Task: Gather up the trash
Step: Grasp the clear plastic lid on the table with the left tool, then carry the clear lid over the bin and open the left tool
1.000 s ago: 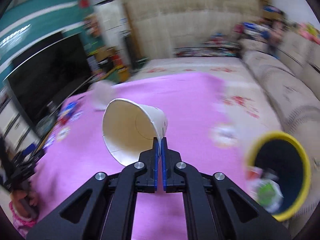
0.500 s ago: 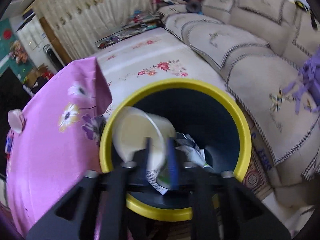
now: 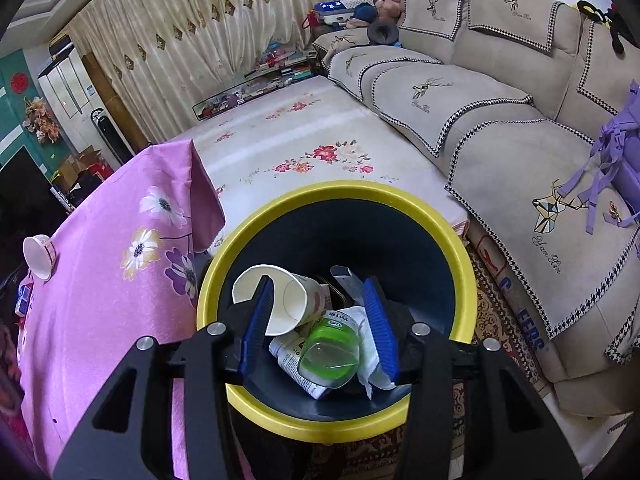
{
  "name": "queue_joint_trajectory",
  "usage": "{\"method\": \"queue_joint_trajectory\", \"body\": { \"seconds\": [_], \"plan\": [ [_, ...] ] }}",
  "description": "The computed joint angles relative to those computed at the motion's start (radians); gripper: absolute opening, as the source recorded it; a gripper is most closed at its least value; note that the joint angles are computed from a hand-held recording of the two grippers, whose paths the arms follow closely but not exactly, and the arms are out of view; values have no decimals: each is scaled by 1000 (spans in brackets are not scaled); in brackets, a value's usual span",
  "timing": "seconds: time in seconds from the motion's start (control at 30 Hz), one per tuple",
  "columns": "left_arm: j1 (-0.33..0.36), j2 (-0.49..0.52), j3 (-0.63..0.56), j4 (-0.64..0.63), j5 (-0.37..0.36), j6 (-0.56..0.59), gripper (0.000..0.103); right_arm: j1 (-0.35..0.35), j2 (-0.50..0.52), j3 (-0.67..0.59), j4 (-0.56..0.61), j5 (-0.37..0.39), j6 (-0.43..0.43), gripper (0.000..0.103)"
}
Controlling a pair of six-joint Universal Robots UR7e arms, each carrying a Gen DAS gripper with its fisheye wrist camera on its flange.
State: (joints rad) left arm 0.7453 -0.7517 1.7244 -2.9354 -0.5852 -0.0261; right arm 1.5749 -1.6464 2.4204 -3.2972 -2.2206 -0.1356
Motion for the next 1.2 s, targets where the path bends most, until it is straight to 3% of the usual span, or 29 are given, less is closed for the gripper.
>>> {"method": "queue_joint_trajectory", "body": {
  "seconds": [0.1,0.4,0.5,0.63,0.83,1.0,1.2],
  "plan": [
    [24,47,-70,-7,21,17,79,-5,-2,0,5,7,-6,45],
    [88,162,-271,160,73,-66,53,-16,-9,3,8,34,-16,45],
    [103,190,-323,208,88,-86,41,-20,-14,6,9,39,-20,45],
    [121,206,-360,263,81,-112,12,-26,-24,14,4,46,-18,45],
    [104,201,-320,180,87,-30,6,-32,-63,38,1,61,-24,45],
    [35,163,-223,125,64,20,6,-27,-103,59,1,69,-34,45],
    [-78,115,-107,134,-49,10,6,-10,-174,91,8,75,-53,45]
  ]
}}
